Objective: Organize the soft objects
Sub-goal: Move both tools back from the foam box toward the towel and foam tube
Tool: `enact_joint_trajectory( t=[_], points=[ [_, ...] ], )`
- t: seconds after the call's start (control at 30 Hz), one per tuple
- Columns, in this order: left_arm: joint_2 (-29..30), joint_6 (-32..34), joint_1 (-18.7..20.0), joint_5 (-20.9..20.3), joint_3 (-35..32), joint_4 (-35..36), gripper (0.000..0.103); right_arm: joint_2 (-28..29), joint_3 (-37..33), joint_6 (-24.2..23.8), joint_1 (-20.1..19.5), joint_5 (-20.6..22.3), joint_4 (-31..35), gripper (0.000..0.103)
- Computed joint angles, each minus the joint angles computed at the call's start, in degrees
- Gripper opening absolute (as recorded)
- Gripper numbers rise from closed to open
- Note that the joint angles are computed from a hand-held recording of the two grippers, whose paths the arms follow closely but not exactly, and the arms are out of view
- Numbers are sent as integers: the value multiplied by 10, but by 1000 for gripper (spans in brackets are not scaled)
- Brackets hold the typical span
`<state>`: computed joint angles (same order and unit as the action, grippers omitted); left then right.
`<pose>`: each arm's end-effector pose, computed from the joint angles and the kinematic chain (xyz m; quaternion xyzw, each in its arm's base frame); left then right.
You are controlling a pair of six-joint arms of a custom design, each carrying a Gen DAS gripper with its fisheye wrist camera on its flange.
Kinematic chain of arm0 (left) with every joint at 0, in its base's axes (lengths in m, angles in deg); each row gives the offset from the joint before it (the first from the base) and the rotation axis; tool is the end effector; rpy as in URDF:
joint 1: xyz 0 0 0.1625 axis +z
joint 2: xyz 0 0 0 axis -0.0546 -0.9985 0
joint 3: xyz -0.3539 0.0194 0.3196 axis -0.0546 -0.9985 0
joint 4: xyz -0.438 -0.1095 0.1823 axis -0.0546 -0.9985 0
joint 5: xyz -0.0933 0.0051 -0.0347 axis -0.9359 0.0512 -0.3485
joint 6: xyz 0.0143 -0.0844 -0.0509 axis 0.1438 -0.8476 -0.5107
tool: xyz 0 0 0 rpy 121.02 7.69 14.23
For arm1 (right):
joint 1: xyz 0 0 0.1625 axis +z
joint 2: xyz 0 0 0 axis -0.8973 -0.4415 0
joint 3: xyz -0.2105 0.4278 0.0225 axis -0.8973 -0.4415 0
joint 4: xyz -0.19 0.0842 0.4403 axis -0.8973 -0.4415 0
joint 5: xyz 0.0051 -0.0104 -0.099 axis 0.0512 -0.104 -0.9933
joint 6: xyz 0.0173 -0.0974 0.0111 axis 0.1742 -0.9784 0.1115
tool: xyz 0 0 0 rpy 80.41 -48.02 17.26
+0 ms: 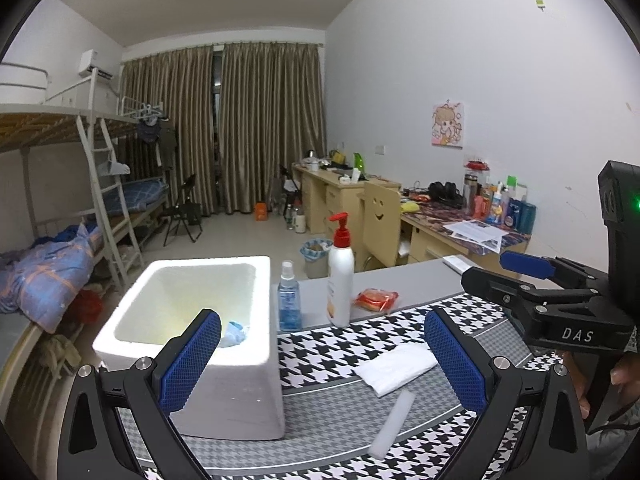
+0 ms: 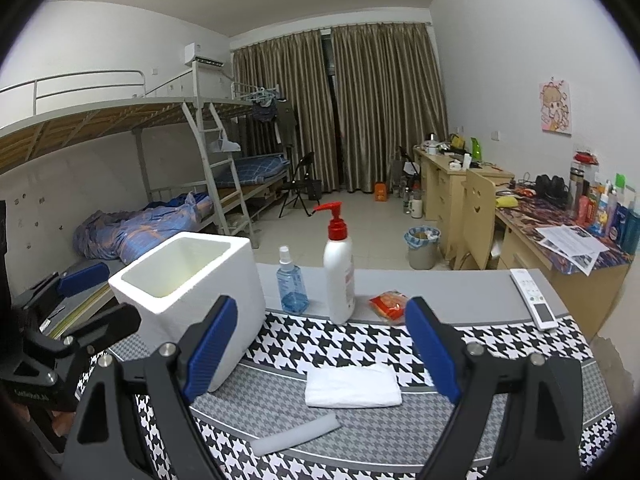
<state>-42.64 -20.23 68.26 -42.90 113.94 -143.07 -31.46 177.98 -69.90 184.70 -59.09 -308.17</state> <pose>-0.0645 -0.5134 0.3052 0.4135 0.7948 -0.4162 0.1550 0.3708 -0.4924 0.0349 0.1819 -0.7882 0.5191 0.2760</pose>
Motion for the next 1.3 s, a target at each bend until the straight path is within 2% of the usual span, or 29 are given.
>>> enact_joint_trajectory(
  t=[0.73, 1.3],
  points=[
    [17, -2, 6, -14, 16, 19, 102, 0, 22, 29, -14, -22, -11, 89],
    [50, -3, 11, 3, 20, 47, 102, 1, 39, 53, -30, -36, -14, 89]
  ],
)
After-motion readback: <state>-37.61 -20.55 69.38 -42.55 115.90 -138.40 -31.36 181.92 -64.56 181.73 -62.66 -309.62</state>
